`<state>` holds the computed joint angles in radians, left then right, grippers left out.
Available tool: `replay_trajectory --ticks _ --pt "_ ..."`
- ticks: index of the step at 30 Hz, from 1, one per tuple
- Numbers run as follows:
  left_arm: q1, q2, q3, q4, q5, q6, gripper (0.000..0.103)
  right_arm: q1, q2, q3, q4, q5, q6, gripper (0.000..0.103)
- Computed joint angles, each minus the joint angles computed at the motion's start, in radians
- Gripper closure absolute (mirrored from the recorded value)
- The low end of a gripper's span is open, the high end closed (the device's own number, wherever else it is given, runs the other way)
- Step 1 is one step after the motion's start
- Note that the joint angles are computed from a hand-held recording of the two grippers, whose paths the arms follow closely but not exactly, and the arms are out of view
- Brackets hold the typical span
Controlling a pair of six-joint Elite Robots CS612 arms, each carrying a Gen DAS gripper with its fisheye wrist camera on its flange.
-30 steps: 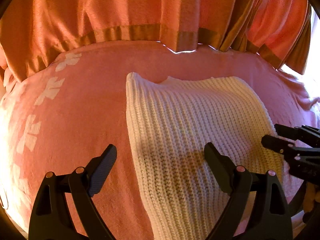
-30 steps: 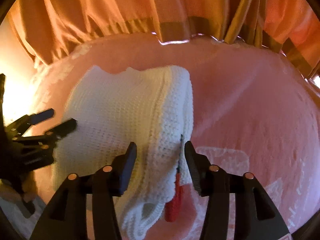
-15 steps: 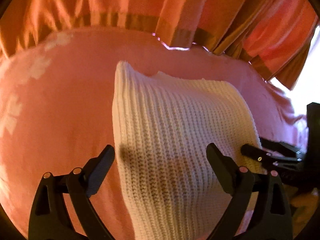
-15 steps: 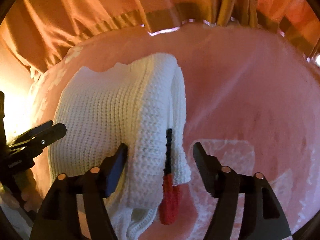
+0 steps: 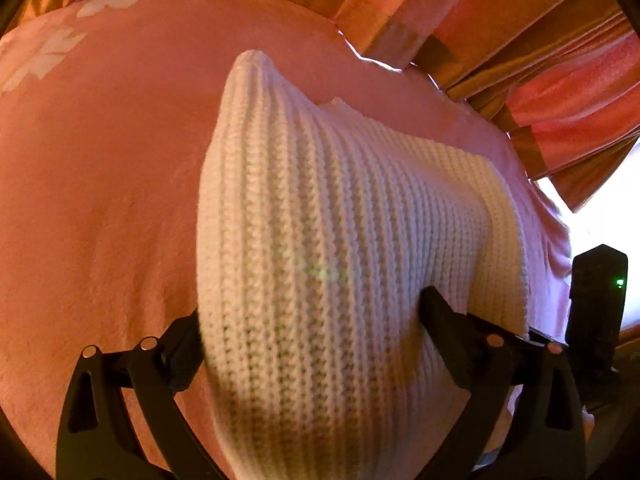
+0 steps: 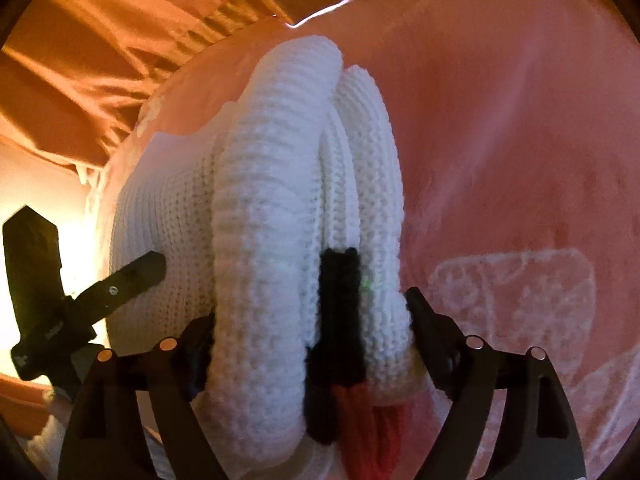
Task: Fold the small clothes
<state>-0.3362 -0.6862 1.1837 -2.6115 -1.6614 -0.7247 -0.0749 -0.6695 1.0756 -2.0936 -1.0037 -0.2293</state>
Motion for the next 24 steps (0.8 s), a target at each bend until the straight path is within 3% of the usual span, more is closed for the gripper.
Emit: replay_trajectory --ticks 2,3,4,7,11,14,24 --pt "0.0 0.004 -0.009 0.007 -0.001 0.016 0.008 -0.003 0.001 0.003 -0.004 0.025 0.0 0.03" --pt "-0.001 0.004 -0.015 0.019 0.001 0.028 0.009 -0.006 0.001 0.004 0.002 0.049 -0.007 0.045" --pt "-0.002 0.004 -0.018 0.027 0.004 0.04 0.011 -0.008 -0.002 0.006 0.008 0.071 -0.007 0.052" --pt "-0.01 -0.001 -0.03 0.062 0.037 0.082 0.02 -0.003 -0.022 0.033 -0.05 0.05 -0.012 0.062" --pt "-0.028 -0.016 -0.035 0.093 0.111 0.153 0.038 0.001 -0.044 0.065 -0.114 0.043 0.006 0.065" --pt "-0.034 -0.026 -0.035 0.095 0.133 0.182 0.045 -0.003 -0.059 0.084 -0.157 0.059 0.019 0.067" --pt "-0.042 -0.059 -0.026 0.016 0.156 0.257 0.048 -0.022 -0.126 0.161 -0.333 0.095 0.051 0.067"
